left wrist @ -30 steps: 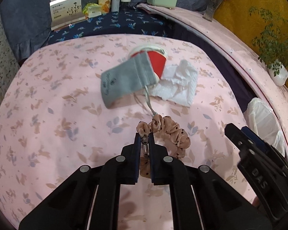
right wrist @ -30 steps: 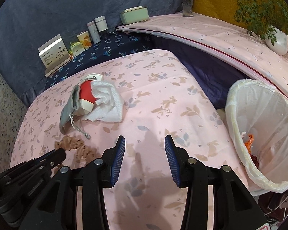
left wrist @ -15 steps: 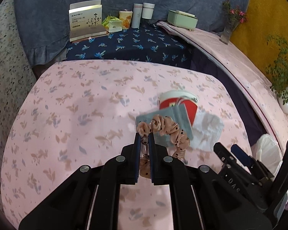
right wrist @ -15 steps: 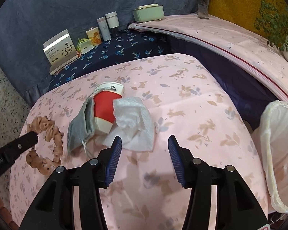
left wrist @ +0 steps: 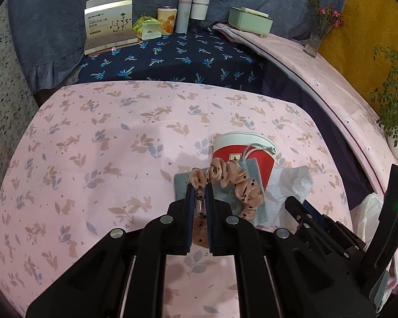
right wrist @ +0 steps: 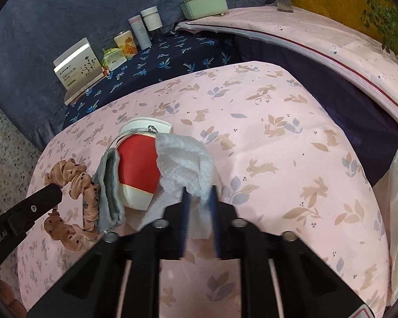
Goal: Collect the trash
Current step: 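Grasp the beige scrunchie with the left tool while the right tool grasps the white tissue, then carry the scrunchie and tissue over the bin while both tools open to drop them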
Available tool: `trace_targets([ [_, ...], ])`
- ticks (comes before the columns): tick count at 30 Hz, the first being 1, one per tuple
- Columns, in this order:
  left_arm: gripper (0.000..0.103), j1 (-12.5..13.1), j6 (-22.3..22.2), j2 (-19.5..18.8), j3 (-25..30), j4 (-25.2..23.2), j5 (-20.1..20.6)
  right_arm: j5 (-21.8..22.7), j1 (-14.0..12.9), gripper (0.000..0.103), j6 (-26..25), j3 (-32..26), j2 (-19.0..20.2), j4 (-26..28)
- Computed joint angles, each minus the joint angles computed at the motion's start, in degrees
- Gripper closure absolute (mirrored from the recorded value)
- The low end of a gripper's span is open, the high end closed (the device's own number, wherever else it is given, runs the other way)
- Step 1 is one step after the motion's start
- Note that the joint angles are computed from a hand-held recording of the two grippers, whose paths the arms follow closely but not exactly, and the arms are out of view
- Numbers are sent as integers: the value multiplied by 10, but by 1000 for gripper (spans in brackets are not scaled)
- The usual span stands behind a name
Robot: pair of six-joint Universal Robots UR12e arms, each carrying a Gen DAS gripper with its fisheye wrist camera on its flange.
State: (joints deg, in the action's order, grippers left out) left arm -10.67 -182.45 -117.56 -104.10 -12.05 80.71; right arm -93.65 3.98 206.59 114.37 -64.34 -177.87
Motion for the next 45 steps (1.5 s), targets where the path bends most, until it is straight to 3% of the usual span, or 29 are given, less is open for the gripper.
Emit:
trace_targets([
  [13, 95, -16, 6, 35, -36, 15, -16, -12, -10, 96, 23, 72, -59, -39],
  [30, 95, -77, 43, 77, -86, 30, -22, -40, -45, 96, 44, 190, -160, -91],
  [45, 95, -97, 52, 92, -103, 37, -15, -54, -63, 97, 41, 234, -216, -134],
])
